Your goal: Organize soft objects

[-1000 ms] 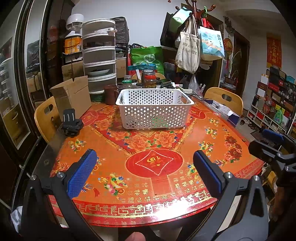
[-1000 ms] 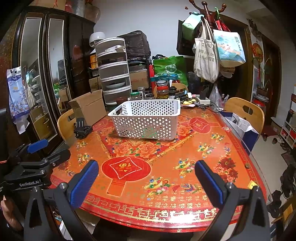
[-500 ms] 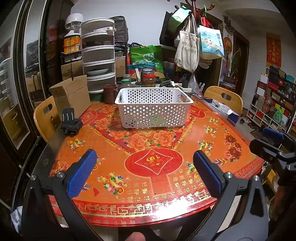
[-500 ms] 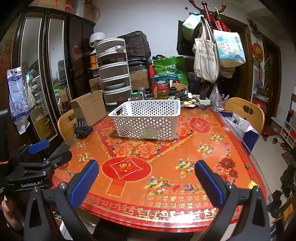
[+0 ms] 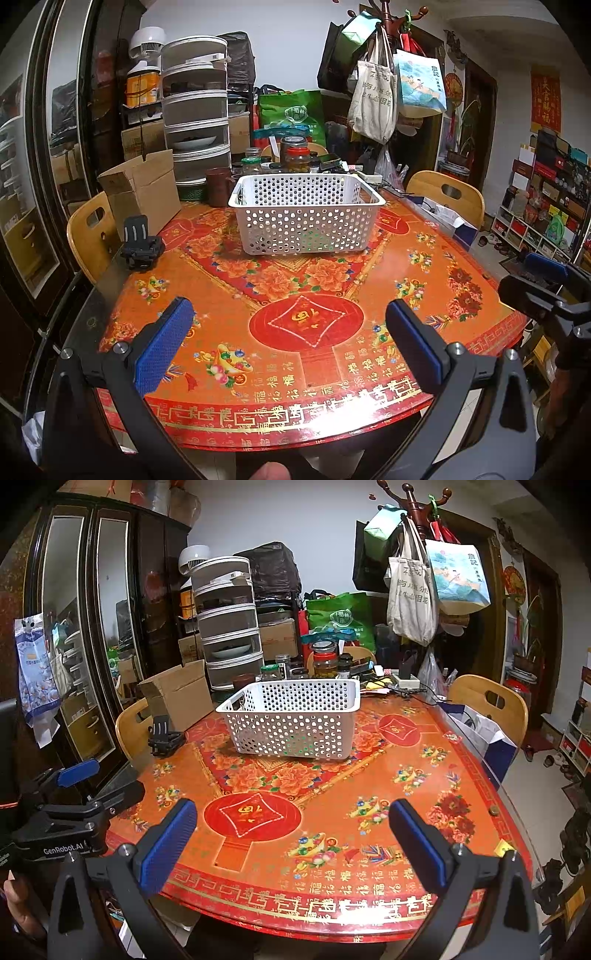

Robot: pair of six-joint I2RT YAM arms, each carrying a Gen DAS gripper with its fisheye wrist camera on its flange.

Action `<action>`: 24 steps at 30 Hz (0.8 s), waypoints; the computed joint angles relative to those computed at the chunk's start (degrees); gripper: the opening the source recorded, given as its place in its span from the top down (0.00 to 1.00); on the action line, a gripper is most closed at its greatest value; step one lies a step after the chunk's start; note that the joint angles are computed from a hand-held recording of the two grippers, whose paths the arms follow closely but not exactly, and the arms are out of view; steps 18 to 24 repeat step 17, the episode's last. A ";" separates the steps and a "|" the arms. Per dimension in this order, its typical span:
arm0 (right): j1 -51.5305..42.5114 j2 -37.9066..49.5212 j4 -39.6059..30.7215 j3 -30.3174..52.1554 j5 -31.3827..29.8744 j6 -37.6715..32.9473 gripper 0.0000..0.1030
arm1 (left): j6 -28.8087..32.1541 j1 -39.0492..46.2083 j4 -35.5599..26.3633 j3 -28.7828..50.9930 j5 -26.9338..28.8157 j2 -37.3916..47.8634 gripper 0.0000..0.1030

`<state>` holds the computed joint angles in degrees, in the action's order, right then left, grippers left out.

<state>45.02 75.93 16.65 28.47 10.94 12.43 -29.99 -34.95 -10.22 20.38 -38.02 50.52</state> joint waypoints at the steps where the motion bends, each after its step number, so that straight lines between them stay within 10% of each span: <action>1: 0.00 0.00 0.00 0.00 0.00 0.00 0.00 | -0.06 -0.05 -0.03 0.04 -0.05 0.05 0.00; 24: 0.33 0.03 -0.16 0.12 0.33 0.17 0.00 | 0.60 -0.92 3.49 -1.18 -0.95 1.44 0.00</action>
